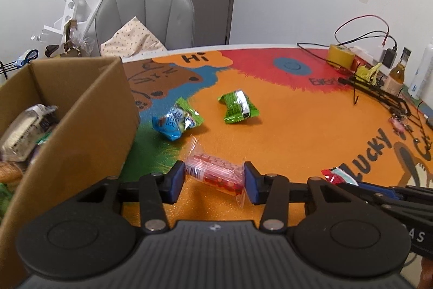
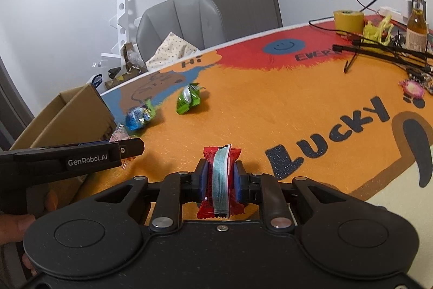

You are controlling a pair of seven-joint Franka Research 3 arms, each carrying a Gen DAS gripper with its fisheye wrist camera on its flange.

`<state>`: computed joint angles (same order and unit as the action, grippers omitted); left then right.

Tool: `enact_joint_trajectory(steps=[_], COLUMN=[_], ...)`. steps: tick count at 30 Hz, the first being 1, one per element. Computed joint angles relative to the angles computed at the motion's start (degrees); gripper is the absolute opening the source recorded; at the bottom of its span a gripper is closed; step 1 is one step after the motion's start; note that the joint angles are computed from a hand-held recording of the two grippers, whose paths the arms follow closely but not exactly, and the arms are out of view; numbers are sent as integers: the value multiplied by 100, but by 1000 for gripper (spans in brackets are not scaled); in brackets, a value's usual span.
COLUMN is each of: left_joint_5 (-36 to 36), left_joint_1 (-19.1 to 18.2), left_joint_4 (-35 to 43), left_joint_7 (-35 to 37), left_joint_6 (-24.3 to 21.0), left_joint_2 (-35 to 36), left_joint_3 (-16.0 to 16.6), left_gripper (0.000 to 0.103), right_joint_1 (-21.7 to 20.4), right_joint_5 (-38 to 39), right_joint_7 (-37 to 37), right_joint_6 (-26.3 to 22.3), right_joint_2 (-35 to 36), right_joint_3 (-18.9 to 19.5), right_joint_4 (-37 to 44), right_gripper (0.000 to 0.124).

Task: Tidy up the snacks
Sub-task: 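Carry pink packet in left tool and red packet in right tool over the box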

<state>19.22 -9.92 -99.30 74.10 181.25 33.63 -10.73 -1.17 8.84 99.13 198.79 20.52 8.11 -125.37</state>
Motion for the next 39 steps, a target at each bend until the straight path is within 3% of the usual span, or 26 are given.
enact_joint_trajectory(steps=[12,24,28,39], left_joint_5=[-86,-96,-61,100], left_joint_1=[849,1592,1998,2721], left_joint_4=[-590,-911,-1004,-1032], left_joint_7=[359,480,520,473], left_joint_6=[276,512,553,627], left_joint_2=[-540,-860,-931,-934], left_joint_3=[-781,-1335,-1651,-2108], left_gripper=[45,45,45,45], right_joint_1=[664,891,835,1358], right_joint_5=[500,624,520,898], right_joint_7=[-402,-638,-641,-1136], right_joint_6=[185,240,183,-28], right_joint_2=[-223,-197,-157,77], right_joint_3=[-389,-397,-281,-509], right_joint_4=[68,391,534,1099], right_gripper=[18,18,18,18])
